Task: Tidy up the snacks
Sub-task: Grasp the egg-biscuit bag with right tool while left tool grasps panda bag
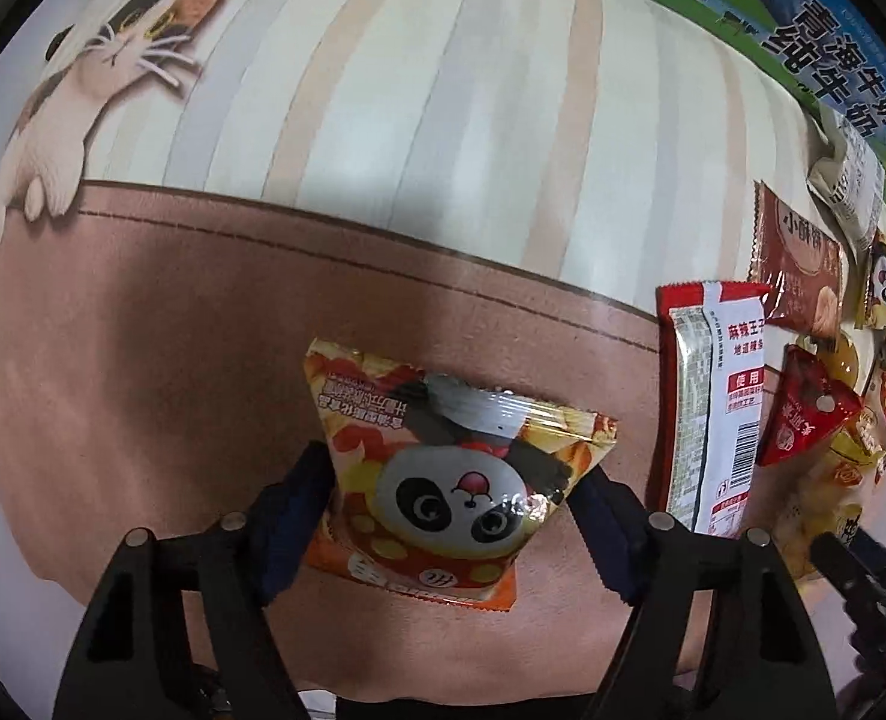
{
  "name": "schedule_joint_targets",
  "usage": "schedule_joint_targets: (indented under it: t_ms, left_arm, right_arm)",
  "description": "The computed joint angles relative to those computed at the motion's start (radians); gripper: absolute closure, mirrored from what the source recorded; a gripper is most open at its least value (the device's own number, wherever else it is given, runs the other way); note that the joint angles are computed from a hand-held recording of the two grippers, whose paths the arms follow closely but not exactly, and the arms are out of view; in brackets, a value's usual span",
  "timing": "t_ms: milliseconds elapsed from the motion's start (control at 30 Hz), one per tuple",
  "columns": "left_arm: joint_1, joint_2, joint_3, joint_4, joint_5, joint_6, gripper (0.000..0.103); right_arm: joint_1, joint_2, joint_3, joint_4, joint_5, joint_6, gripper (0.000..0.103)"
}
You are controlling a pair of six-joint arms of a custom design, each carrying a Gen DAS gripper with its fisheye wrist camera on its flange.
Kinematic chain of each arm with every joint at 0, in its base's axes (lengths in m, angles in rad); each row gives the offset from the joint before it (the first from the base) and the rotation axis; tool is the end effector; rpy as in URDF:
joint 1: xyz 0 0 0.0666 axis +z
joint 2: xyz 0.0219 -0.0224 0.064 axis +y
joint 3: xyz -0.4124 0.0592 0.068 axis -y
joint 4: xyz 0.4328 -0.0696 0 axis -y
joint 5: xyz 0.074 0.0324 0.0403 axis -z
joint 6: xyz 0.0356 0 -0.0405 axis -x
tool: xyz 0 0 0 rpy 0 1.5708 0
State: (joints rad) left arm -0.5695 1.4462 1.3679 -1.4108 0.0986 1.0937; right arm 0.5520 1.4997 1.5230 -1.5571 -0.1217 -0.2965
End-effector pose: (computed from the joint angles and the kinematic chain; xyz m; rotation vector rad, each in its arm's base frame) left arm 0.4007 -0.2612 0.4053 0.8017 -3.0127 0.1978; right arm 0.4211 0.2639 0.4476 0.4009 -3.0931 -0.1969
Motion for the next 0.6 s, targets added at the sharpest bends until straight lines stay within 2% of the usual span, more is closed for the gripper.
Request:
schedule_joint_targets:
  t_ms: [100,167,200,233,267,300,433,500,600]
  left_arm:
    - [0.036,0.013,-0.018,0.011,0.015,-0.056,0.027]
    - [0.026,0.012,-0.025,0.013,0.001,-0.058,0.028]
    - [0.021,0.011,-0.028,0.018,-0.011,-0.054,0.035]
    - [0.014,0.01,-0.026,0.011,-0.034,-0.048,0.044]
    - [-0.014,-0.008,-0.036,0.001,-0.051,-0.016,0.053]
    - [-0.019,-0.013,-0.036,0.01,-0.052,-0.002,0.056]
    - [-0.037,-0.036,-0.039,0.01,-0.076,0.035,0.058]
    - [-0.052,-0.043,-0.03,0.008,-0.08,0.048,0.058]
    - [-0.059,-0.046,0.008,-0.005,-0.082,0.044,0.058]
  right_arm:
    - [-0.002,0.001,-0.049,0.036,-0.028,-0.032,0.026]
    - [-0.005,0.001,-0.077,0.063,-0.017,-0.032,0.026]
    - [0.0,-0.001,-0.085,0.076,0.002,-0.031,0.033]
    - [0.005,-0.006,-0.092,0.091,0.033,-0.023,0.047]
    - [0.005,-0.013,-0.099,0.105,0.038,-0.014,0.054]
    - [0.0,-0.018,-0.104,0.119,0.03,0.0,0.059]
    - [-0.018,-0.046,-0.121,0.133,0.002,0.019,0.064]
    - [-0.005,-0.042,-0.102,0.124,-0.023,-0.001,0.064]
    - [-0.018,-0.055,-0.092,0.117,-0.065,0.009,0.064]
